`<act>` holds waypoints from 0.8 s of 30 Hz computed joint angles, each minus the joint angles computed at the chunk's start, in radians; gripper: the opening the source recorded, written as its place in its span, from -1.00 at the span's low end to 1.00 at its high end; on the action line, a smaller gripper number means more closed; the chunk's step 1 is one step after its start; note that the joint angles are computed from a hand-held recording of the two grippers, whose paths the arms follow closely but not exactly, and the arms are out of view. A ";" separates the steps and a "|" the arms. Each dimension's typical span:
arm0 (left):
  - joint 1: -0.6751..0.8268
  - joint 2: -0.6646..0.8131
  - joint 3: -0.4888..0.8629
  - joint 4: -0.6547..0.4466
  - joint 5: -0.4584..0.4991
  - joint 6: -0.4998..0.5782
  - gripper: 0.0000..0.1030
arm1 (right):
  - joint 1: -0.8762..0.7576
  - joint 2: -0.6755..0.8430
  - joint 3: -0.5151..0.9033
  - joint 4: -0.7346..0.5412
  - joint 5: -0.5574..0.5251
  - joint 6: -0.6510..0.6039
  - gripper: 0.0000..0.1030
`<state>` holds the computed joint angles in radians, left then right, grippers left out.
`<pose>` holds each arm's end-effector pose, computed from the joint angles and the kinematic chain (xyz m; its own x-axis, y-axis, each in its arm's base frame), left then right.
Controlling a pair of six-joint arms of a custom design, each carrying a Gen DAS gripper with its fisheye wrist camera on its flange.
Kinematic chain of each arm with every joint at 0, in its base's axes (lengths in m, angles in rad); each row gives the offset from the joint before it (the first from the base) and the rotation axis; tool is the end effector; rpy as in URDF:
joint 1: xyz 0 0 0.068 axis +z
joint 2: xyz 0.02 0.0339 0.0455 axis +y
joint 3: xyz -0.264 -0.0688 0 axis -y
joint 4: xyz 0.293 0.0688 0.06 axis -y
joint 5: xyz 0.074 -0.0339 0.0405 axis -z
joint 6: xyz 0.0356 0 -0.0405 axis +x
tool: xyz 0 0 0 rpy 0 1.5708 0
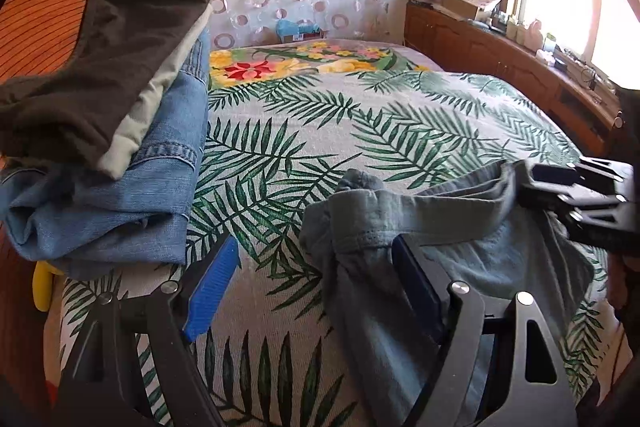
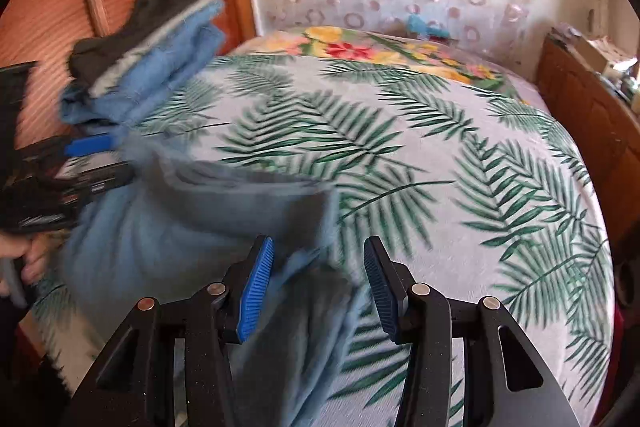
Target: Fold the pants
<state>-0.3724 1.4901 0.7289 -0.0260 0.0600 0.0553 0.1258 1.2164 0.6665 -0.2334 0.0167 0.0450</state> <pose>0.3062 -0.1219 0.1404 -0.6366 0.3079 -0.7071 0.4385 0.8987 -0.0034 0.2850 0.0354 0.1818 -0.7045 -0.0438 -0.7084 -0.0821 0.9964 0.0201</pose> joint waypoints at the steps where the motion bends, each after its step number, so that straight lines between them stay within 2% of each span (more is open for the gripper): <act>1: 0.003 -0.018 -0.012 -0.002 0.010 -0.001 0.56 | -0.001 0.014 0.012 0.002 0.025 0.000 -0.05; 7: 0.002 -0.150 -0.110 -0.018 0.070 -0.007 0.56 | 0.002 -0.066 -0.040 0.029 0.063 0.021 -0.05; 10: -0.019 -0.197 -0.152 -0.028 0.072 0.002 0.56 | -0.009 -0.168 -0.099 0.017 0.004 0.025 -0.05; 18: -0.039 -0.176 -0.176 -0.021 0.065 0.012 0.56 | 0.010 -0.486 -0.259 -0.140 -0.058 0.010 -0.05; 20: -0.039 -0.170 -0.180 -0.016 0.061 0.010 0.56 | 0.015 -0.553 -0.293 -0.184 -0.071 0.004 -0.20; 24: -0.044 -0.148 -0.181 -0.005 0.046 0.008 0.56 | -0.006 -0.677 -0.326 -0.285 -0.116 -0.006 -0.30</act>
<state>-0.4166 1.3423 0.5483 -0.0307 0.1063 0.0629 0.1200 0.5397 0.3407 -0.5181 -0.0990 0.0388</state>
